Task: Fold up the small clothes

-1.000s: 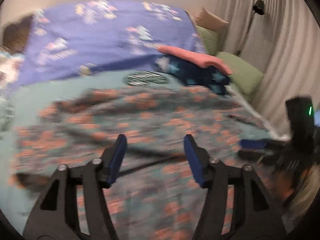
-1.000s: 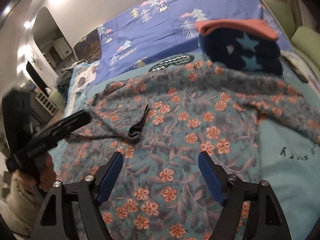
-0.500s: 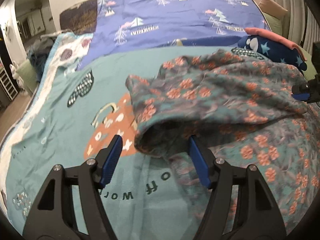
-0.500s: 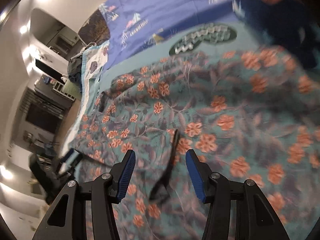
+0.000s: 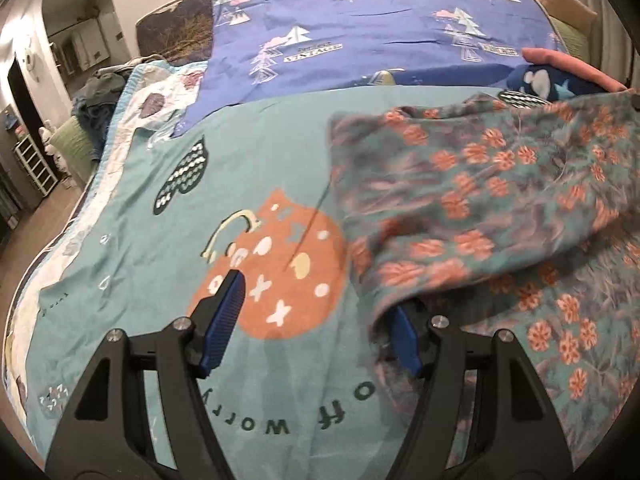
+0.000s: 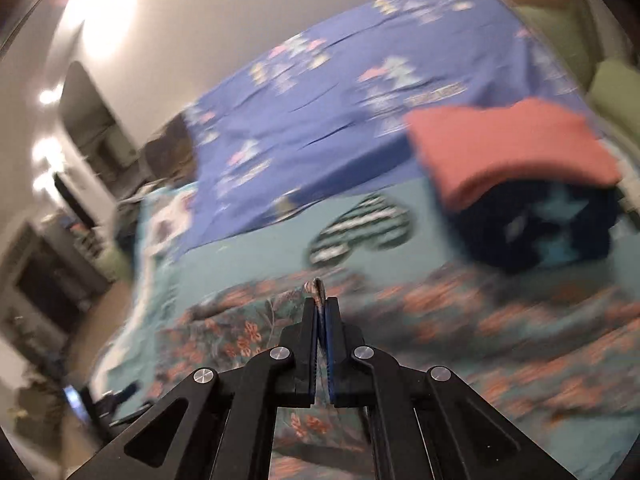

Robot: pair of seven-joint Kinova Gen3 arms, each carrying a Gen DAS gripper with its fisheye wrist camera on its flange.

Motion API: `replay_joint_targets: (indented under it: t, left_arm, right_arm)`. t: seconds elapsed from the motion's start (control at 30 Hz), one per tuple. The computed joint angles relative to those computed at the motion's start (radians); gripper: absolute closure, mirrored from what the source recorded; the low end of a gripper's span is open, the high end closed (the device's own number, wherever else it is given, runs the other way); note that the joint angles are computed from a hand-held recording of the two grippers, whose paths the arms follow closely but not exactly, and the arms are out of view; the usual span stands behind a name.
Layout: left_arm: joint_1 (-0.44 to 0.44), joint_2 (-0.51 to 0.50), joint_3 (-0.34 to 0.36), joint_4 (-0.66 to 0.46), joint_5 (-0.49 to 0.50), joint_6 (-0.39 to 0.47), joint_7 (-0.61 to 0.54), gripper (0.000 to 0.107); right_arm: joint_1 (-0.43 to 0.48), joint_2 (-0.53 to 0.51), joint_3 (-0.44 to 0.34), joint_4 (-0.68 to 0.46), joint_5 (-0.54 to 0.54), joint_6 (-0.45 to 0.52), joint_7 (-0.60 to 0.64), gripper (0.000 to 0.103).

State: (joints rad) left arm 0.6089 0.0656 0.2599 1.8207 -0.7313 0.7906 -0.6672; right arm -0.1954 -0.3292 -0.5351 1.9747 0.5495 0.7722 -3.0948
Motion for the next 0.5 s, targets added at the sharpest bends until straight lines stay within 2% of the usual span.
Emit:
replay_joint_targets:
  t: [0.07,0.13,0.17,0.33,0.43,0.5]
  left_arm:
    - [0.014,0.006,0.006,-0.002,-0.033,0.022,0.023,0.039]
    - [0.021,0.009,0.006,-0.006,-0.045,0.035,0.029,0.039]
    - [0.026,0.011,0.006,-0.007,-0.053,0.042,0.037,0.039]
    - [0.053,0.013,0.011,-0.008,-0.100,0.100,0.085,0.037]
    - [0.055,0.000,0.016,0.004,-0.105,0.094,0.084,0.037]
    - [0.039,-0.030,0.018,0.020,-0.069,0.053,0.050,0.037]
  right_arm:
    - [-0.036,0.018,0.075,0.011,-0.052,0.011,0.031,0.101]
    - [-0.055,0.034,0.155,0.048,-0.133,-0.042,0.100,0.100]
    - [-0.046,0.035,0.171,0.068,-0.165,-0.069,0.140,0.100]
    - [0.111,0.020,0.096,0.145,-0.264,-0.146,0.216,0.099]
    - [0.139,-0.023,0.107,0.172,-0.325,-0.139,0.260,0.096]
    - [0.152,-0.047,0.108,0.177,-0.369,-0.131,0.307,0.092]
